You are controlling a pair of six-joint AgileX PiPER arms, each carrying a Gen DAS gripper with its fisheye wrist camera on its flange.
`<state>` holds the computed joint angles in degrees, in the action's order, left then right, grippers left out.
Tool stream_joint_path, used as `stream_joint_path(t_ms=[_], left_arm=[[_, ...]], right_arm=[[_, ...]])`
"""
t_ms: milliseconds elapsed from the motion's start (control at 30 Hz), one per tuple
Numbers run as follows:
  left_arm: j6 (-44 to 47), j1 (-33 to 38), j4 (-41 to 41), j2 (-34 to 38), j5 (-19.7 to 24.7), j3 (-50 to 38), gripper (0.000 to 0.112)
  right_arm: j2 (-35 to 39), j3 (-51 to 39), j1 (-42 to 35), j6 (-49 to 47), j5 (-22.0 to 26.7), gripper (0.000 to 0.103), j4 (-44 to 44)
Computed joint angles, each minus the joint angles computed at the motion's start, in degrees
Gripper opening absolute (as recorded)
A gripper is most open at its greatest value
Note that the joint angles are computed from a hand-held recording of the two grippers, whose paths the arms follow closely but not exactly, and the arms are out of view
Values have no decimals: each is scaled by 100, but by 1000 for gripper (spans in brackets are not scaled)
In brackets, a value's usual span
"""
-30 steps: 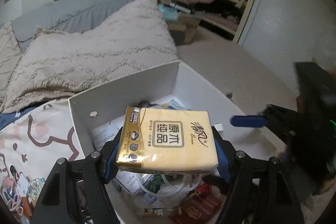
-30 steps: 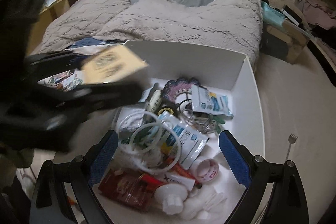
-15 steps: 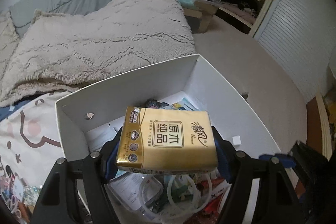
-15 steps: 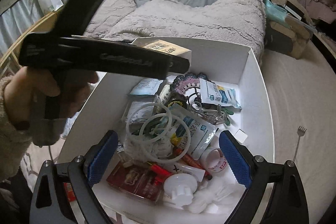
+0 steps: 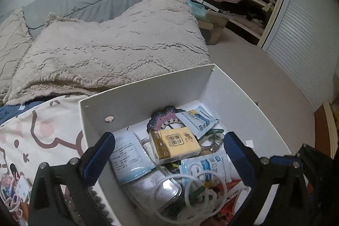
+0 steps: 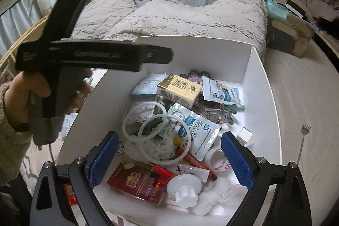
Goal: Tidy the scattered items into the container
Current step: 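Open the right gripper to drop the sachet while the left gripper releases the tissue pack into the box, then move both open grippers back from the box toward the bed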
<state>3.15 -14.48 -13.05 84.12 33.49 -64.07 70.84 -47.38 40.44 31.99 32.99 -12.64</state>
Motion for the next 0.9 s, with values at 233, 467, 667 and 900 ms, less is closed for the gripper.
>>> stream_joint_path(t_ms=[233, 467, 667, 900], left_arm=[[44, -15, -30, -632, -184, 515, 103], [-428, -228, 549, -1322, -325, 996, 103], [-492, -209, 608, -1965, -384, 1421, 103], [-1280, -508, 1443, -2685, -186, 1799, 103]], right_arm=[[-128, 80, 345, 1219, 112, 103, -982], [-364, 167, 878, 2480, 311, 103, -1934], [-538, 247, 1702, 4021, 1034, 103, -3178], [-584, 370, 2770, 5213, 1989, 103, -3921]])
